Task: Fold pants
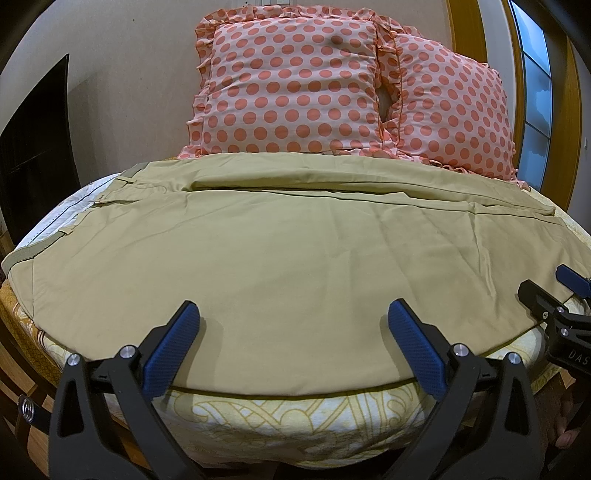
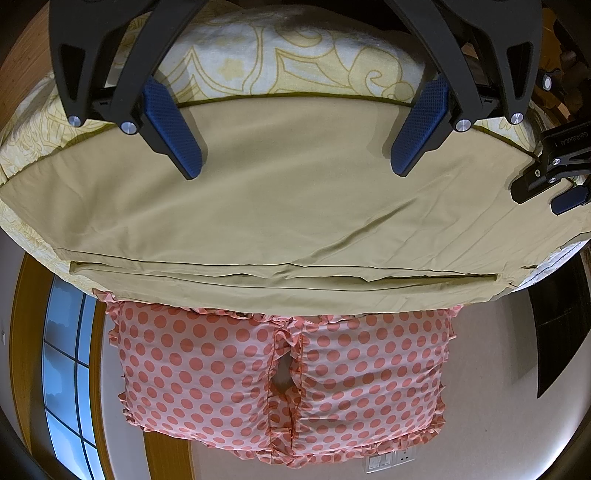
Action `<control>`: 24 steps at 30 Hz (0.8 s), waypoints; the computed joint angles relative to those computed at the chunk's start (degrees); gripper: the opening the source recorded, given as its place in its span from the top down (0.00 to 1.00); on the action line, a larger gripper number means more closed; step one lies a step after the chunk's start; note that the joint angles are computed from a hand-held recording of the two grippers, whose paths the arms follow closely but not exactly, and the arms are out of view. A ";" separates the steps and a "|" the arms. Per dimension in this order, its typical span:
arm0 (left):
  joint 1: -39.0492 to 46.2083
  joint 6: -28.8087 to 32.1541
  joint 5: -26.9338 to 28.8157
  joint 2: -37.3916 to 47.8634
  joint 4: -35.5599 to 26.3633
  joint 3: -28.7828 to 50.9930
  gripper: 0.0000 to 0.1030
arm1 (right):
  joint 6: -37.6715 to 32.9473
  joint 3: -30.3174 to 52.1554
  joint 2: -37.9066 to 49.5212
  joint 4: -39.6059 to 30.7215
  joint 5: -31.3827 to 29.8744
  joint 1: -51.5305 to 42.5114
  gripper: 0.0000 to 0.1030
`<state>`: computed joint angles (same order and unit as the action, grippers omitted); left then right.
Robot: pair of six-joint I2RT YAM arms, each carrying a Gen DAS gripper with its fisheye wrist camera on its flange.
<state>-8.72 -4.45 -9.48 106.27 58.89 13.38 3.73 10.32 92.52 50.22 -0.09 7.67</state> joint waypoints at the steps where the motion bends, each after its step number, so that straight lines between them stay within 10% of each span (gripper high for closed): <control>1: 0.00 0.00 0.00 0.00 0.00 0.00 0.02 | 0.02 -0.06 0.02 0.11 -0.01 -0.01 0.01; 24: 0.00 0.06 -0.04 0.37 0.81 -0.12 0.02 | 0.40 -1.00 1.58 3.24 0.64 0.54 0.01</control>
<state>-8.72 -4.39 -9.52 106.65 59.70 13.27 4.13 9.32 94.10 53.47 0.56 8.20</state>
